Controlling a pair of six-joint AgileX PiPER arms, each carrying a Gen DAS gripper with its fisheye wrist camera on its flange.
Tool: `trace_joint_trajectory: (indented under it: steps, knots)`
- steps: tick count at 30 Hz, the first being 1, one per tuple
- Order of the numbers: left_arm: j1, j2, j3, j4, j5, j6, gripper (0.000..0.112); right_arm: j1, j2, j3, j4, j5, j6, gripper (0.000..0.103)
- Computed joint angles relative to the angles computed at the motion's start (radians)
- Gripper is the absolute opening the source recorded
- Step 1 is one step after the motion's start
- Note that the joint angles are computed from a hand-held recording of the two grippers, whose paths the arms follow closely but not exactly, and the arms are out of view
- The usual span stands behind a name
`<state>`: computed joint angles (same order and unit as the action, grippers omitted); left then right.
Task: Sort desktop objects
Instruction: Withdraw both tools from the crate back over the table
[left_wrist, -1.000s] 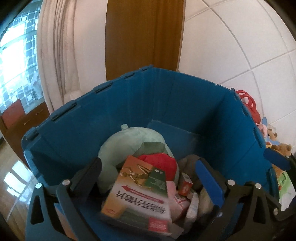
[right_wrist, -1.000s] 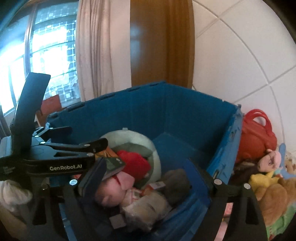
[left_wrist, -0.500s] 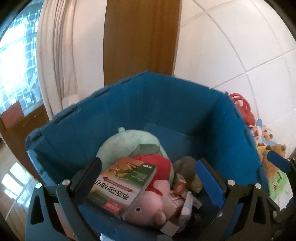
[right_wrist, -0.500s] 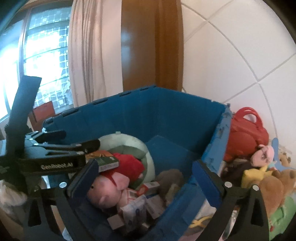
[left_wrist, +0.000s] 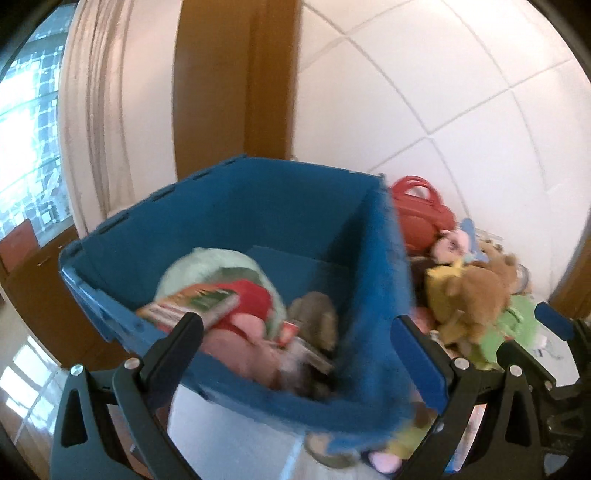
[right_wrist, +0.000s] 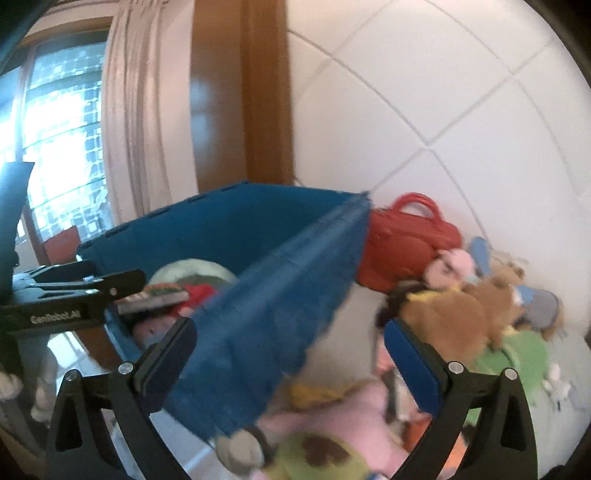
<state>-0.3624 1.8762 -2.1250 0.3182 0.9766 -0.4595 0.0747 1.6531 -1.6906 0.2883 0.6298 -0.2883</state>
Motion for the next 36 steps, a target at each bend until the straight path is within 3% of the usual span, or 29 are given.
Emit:
trace_joint_trajectory:
  steps: [4, 8, 14, 16, 21, 29, 36]
  knots:
    - [-0.152, -0.042, 0.081, 0.115, 0.012, -0.136, 0.103, -0.174, -0.142, 0.191, 0.196, -0.001, -0.216, 0.103]
    - [-0.307, -0.041, 0.136, 0.209, 0.043, -0.274, 0.103, -0.398, -0.251, 0.345, 0.42, 0.058, -0.483, 0.103]
    - [-0.471, -0.008, 0.225, 0.266, 0.087, -0.444, 0.103, -0.746, -0.297, 0.481, 0.684, 0.269, -0.826, 0.103]
    - [-0.51, 0.011, 0.234, 0.261, 0.104, -0.469, 0.103, -0.815, -0.262, 0.475, 0.647, 0.341, -0.825, 0.103]
    - [-0.567, 0.058, 0.223, 0.241, 0.139, -0.475, 0.103, -0.909, -0.193, 0.467, 0.568, 0.415, -0.842, 0.103]
    - [-0.568, 0.091, 0.234, 0.174, 0.083, -0.463, 0.103, -0.934, -0.148, 0.464, 0.494, 0.423, -0.85, 0.103]
    - [-0.598, 0.181, 0.135, 0.199, 0.183, -0.567, 0.103, -0.919, -0.053, 0.399, 0.464, 0.465, -0.923, 0.1]
